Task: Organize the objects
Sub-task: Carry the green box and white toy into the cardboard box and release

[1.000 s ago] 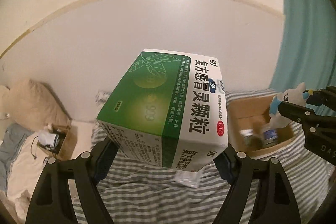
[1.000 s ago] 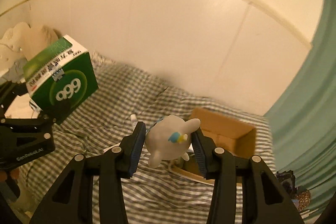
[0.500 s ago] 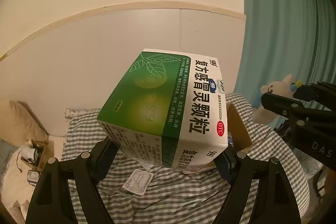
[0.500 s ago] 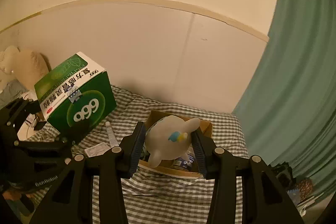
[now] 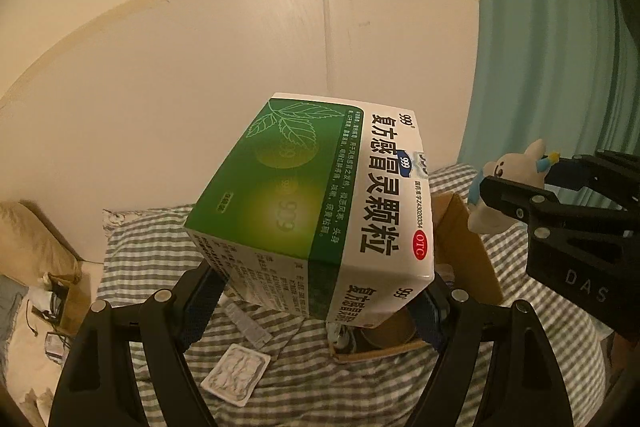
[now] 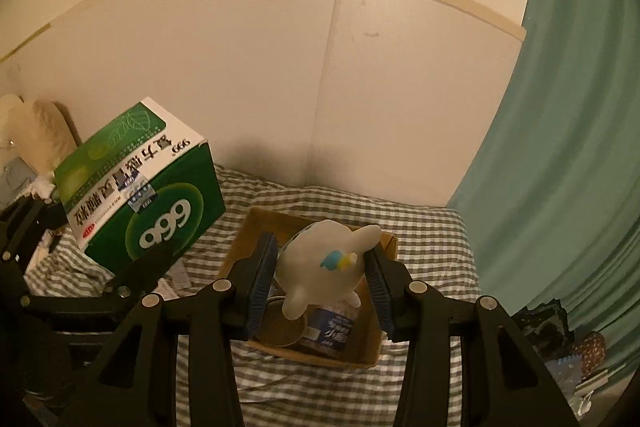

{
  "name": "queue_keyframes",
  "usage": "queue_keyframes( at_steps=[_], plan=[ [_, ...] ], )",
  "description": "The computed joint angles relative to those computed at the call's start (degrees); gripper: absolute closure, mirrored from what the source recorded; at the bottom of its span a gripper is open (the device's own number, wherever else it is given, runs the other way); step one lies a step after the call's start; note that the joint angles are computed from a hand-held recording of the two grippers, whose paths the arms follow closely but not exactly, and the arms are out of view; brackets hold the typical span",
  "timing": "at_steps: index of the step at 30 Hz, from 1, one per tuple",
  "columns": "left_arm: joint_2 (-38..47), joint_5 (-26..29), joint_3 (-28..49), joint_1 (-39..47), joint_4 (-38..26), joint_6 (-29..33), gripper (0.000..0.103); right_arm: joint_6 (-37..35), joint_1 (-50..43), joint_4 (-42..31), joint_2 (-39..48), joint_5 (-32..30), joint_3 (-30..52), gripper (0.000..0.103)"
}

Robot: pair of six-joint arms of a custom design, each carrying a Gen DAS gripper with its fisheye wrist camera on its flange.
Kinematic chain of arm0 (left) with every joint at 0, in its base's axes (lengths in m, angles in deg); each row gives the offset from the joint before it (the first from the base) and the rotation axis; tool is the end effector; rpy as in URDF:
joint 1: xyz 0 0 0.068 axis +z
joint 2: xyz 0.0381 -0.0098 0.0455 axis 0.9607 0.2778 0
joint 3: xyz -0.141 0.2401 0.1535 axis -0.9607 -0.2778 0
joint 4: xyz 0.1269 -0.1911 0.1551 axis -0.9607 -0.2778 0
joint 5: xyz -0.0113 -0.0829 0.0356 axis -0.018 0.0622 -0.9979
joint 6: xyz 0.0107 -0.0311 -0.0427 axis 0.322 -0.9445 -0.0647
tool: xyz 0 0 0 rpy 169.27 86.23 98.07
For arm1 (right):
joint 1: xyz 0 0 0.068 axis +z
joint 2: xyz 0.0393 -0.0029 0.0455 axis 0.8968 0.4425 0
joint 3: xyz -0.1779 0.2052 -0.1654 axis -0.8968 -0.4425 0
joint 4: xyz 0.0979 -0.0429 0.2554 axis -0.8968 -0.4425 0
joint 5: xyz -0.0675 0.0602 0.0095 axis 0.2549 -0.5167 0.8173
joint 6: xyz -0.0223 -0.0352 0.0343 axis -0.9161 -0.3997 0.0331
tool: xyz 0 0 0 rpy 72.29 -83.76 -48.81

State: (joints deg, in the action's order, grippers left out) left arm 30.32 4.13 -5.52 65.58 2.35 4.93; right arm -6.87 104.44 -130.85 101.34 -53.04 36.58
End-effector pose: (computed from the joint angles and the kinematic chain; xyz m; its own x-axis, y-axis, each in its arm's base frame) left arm 0.2177 -0.0326 0.3135 -0.5799 0.1806 -0.7944 0.2202 0.9736 0.0606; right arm 0.1954 0.1422 0.3582 -0.6486 -0.1411 -0.7479 -0.0331 0.9870 -0.1574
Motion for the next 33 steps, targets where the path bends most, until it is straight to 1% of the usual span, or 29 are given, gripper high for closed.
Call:
queue_keyframes(
  at_steps=[2, 7, 12, 18, 22, 27, 28, 30, 31, 32, 33],
  plan=[
    [2.2, -1.0, -0.7, -1.2, 2.3, -0.5, 0.02, -1.8, -2.9, 2.0, -0.5, -2.0, -2.1, 0.059],
    [8.7, -4.0, -2.3, -5.0, 8.3, -0.6, 0.02, -5.5, -10.4, 10.9, 2.2, -8.4, -6.8, 0.059],
    [15.2, -3.4, -2.7, -5.5, 13.3, -0.5, 0.02, -7.7, -16.1, 18.2, 6.1, -13.2, -10.6, 0.059],
    [21.9, -0.4, -4.0, -5.2, 19.0, 0.1, 0.02, -9.3, -20.9, 24.5, 10.0, -16.5, -13.6, 0.059],
    [24.4, 0.4, -4.7, -5.4, 21.3, 1.2, 0.02, -9.1, -21.4, 27.5, 12.9, -17.4, -14.5, 0.059],
    [26.0, 1.5, -5.2, -5.7, 22.6, 2.2, 0.02, -8.4, -22.6, 30.1, 15.4, -19.0, -15.5, 0.059],
    [26.0, 2.1, -5.2, -5.4, 22.6, 2.5, 0.019, -6.9, -20.9, 29.8, 14.8, -18.1, -16.0, 0.059],
    [25.5, 3.0, -5.1, -4.9, 21.8, 2.7, 0.017, -6.6, -20.7, 30.0, 14.1, -18.3, -16.5, 0.059],
    [25.1, 2.9, -5.1, -4.7, 21.3, 3.0, 0.016, -5.3, -19.1, 29.4, 13.5, -17.2, -16.7, 0.059],
    [24.6, 2.3, -5.0, -4.8, 20.7, 3.3, 0.012, -5.0, -18.8, 29.0, 13.4, -16.9, -16.5, 0.059],
    [25.0, 2.0, -5.1, -4.6, 21.4, 3.5, 0.008, -4.9, -18.4, 28.4, 13.3, -16.5, -16.2, 0.057]
  ],
)
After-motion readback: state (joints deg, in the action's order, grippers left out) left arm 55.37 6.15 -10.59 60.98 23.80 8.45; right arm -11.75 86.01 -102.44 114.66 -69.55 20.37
